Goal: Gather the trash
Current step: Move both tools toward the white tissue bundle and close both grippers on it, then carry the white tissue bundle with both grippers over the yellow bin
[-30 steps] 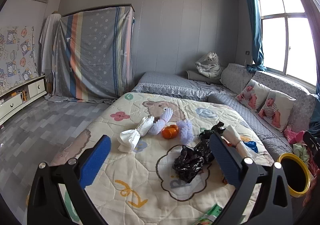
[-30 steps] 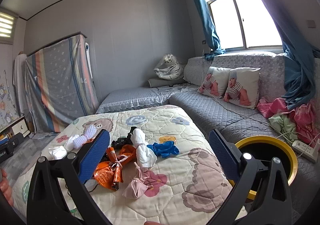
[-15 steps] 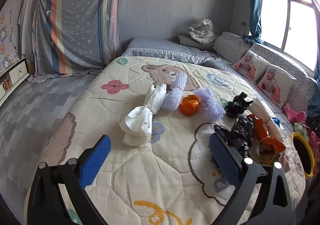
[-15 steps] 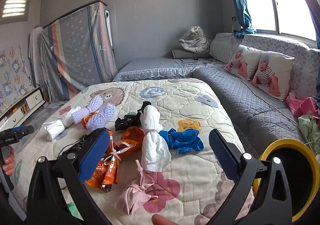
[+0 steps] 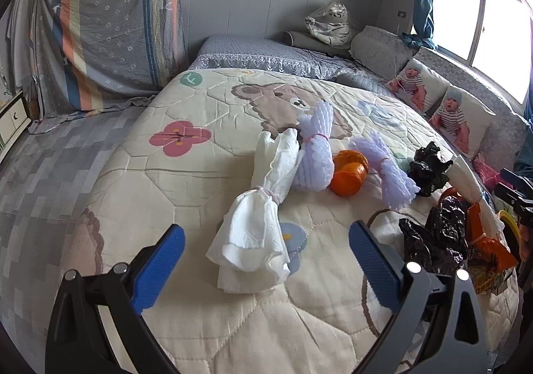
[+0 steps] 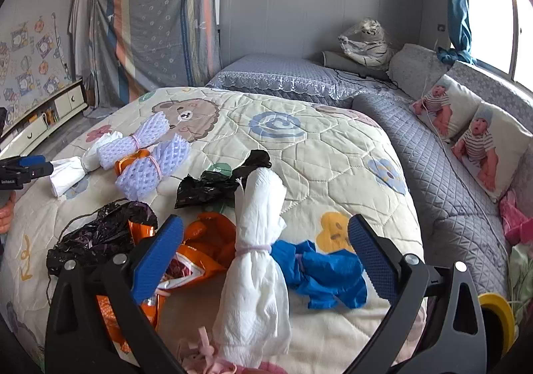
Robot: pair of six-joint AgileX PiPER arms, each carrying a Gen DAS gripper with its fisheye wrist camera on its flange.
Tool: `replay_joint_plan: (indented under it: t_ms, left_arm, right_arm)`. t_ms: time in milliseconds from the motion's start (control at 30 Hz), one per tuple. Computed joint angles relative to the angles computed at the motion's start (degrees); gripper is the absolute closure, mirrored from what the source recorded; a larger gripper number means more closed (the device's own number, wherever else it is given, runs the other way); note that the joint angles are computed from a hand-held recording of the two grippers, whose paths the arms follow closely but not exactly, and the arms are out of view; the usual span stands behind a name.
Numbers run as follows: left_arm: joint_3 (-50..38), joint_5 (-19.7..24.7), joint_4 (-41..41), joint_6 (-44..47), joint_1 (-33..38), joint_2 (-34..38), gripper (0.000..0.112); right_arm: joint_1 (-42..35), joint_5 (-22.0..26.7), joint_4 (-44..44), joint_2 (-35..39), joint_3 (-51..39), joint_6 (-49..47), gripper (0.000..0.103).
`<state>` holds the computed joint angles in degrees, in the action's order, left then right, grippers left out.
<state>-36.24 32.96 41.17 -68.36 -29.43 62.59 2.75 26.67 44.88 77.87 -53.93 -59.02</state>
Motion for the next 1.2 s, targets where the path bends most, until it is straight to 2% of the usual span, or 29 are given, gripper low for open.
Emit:
replay_joint_plan:
  t_ms: [133,200,367,467,533,567,633,700,767,967,1100,1200]
  left_arm:
    - [-1.76,-5.07,-8.66,11.91,5.39,3.62,0.017]
    - [-2.36,-5.4,-7.82,12.34,5.42,5.15,0.017]
    - [-3.98,-7.86,-15.54,23.05,8.97,8.66,0.019]
    - [-4.79,-8.46,-20.09,28.74,10.63,10.92,0.03]
    - [-5.3,-8.61,-22.92,31.83,11.62,12.22,0.044]
    - [-5.59,-8.51,-23.76,32.8,11.89,12.91,0.049]
    - [-5.87,-8.21,-21.61,30.44,11.7,14.0,0.067]
    - [-5.67,-8.62,-25.27,33.78,12.98,14.17,0.083]
    - [-5.44,-8.89,-27.12,35.44,13.56,13.9,0.086]
    - [-4.85,-8.95,-32.24,39.5,14.85,11.31,0.09]
    - [-3.84,-7.86,-29.56,36.02,13.9,6.36,0.091]
    - [-3.8,-5.02,-25.04,30.62,11.82,2.81,0.091]
  right_arm:
    - [5.0,-1.85,-14.32,6.42,-6.1,13.28,0.011]
    - [5.88,-0.89,-18.84,9.33,-8.81,18.33,0.018]
    - [6.68,-0.2,-21.89,13.28,-11.93,22.61,0.023]
    - [6.49,1.85,-21.54,15.37,-13.89,23.59,0.029]
    - [6.25,3.39,-21.29,16.51,-14.97,24.14,0.036]
    - [6.06,3.97,-20.95,16.99,-15.38,24.2,0.042]
    - [6.1,3.95,-21.45,17.44,-15.6,24.8,0.055]
    - [5.68,5.13,-20.38,17.98,-16.16,23.74,0.069]
    - [5.13,7.03,-20.11,18.86,-17.28,24.1,0.079]
    - [2.83,8.32,-14.37,16.99,-16.09,19.43,0.088]
    - [0.95,8.94,-10.92,13.24,-14.45,16.17,0.09]
    - [-2.48,12.82,-5.71,10.9,-14.57,12.56,0.09]
